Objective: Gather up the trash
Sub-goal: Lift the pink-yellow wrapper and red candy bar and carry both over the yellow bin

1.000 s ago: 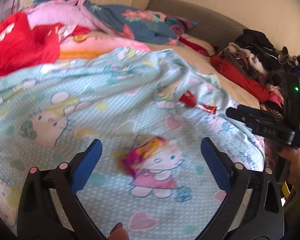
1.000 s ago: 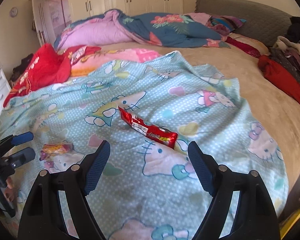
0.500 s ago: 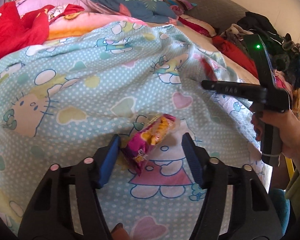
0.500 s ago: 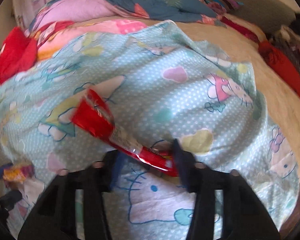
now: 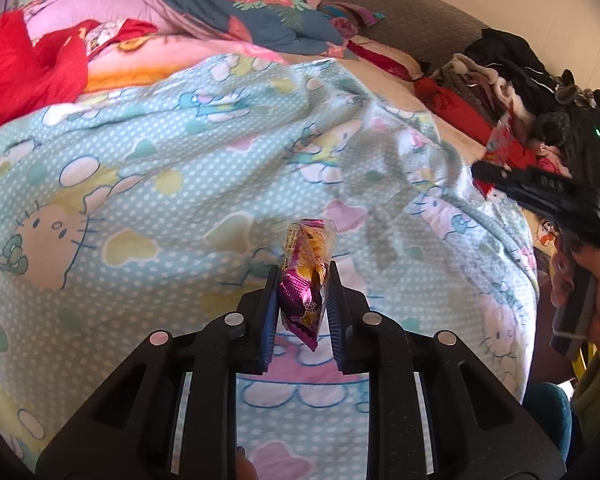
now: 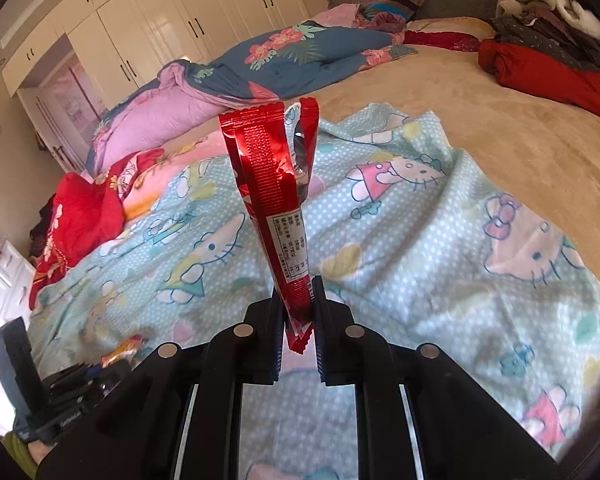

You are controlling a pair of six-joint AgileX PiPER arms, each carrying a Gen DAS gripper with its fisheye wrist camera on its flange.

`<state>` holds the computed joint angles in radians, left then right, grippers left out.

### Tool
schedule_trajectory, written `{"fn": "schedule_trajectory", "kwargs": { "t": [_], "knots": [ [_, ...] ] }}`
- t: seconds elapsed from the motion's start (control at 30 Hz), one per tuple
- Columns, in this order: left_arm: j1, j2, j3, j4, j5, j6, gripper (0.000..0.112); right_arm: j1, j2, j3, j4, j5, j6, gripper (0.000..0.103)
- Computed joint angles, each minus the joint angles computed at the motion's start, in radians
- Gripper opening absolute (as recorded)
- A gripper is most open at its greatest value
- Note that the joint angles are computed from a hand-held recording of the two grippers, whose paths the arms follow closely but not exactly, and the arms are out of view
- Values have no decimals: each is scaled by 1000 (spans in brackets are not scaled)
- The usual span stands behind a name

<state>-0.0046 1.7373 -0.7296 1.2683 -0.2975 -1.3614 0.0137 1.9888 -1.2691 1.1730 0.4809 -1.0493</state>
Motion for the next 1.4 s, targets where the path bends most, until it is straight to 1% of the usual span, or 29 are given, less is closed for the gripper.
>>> {"fn": "schedule_trajectory", "kwargs": {
  "t": [0.1,0.17,0.2,0.27,0.33,0.53,0.57,0.8,1.07,1.4],
  "knots": [
    [-30,-21,-7,18,5,-30,14,-47,-68,94,64,22,-86,13],
    [-55,-40,-11,27,9,-49,14,-82,-113,148,75,39,-117,13],
    [-65,-45,-14,31,11,-57,14,-101,-132,172,73,49,-128,13],
    [-96,-60,-19,31,16,-72,14,-137,-169,205,13,68,-91,13],
    [-129,-72,-22,27,24,-76,14,-184,-209,254,27,97,-125,13],
    [-235,-99,-43,64,57,-134,14,-328,-328,375,-3,158,-175,13],
    [-254,-103,-46,69,64,-141,14,-360,-342,389,-6,179,-182,13],
    [-372,-125,-72,71,108,-160,14,-539,-426,463,-49,266,-181,13],
    [-493,-135,-108,65,157,-178,14,-726,-496,515,-72,360,-224,13],
    [-612,-146,-149,90,198,-226,13,-858,-572,543,-102,404,-248,13]
  ]
}}
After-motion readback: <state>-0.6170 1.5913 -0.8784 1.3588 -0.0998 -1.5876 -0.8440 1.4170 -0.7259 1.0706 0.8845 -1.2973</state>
